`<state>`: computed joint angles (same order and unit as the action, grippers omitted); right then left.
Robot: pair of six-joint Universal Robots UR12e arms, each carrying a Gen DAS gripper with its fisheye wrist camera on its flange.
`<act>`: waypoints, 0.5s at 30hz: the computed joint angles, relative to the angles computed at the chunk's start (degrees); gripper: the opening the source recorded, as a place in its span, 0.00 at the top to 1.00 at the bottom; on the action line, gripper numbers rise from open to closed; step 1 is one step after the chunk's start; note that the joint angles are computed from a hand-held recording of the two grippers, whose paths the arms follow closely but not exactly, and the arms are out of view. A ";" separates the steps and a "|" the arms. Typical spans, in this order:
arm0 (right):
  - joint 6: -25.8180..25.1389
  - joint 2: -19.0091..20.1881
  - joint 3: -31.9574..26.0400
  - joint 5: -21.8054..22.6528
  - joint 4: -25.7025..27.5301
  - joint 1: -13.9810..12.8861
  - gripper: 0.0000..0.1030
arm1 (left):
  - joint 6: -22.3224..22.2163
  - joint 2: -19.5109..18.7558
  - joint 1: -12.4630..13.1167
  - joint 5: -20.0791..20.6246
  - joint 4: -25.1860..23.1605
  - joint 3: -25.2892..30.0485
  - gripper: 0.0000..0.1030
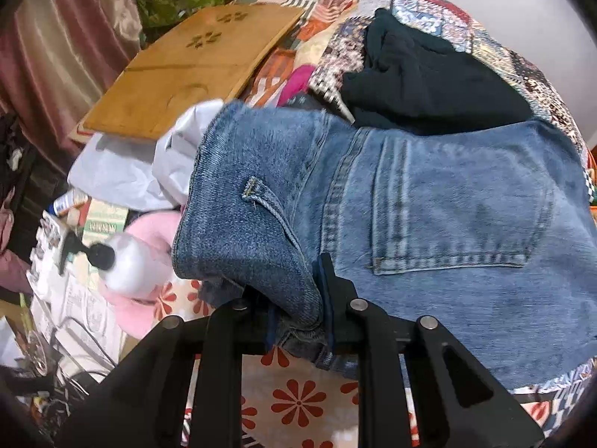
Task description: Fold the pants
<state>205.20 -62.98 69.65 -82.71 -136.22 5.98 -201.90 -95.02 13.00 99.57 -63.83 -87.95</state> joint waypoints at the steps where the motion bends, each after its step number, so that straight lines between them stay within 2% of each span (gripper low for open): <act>1: -1.62 0.01 -0.40 -1.22 -1.28 0.21 0.97 | 0.67 0.00 -0.15 0.37 -0.16 0.59 0.82; 4: -6.19 -0.16 -2.34 -3.14 -4.23 0.23 0.97 | 2.50 0.42 -0.48 1.11 1.00 2.46 0.82; 7: -9.42 -0.59 -3.59 -6.22 -7.39 0.10 0.97 | 2.87 1.22 -0.29 0.00 2.47 3.26 0.82; 11: -10.87 -1.13 -3.67 -6.18 -7.19 -0.79 0.97 | 2.52 1.86 -0.44 1.23 1.92 2.54 0.84; 15: -10.20 -1.32 -1.90 -5.92 -3.98 -1.04 0.97 | -1.72 2.85 1.76 -4.44 -0.96 -0.68 0.84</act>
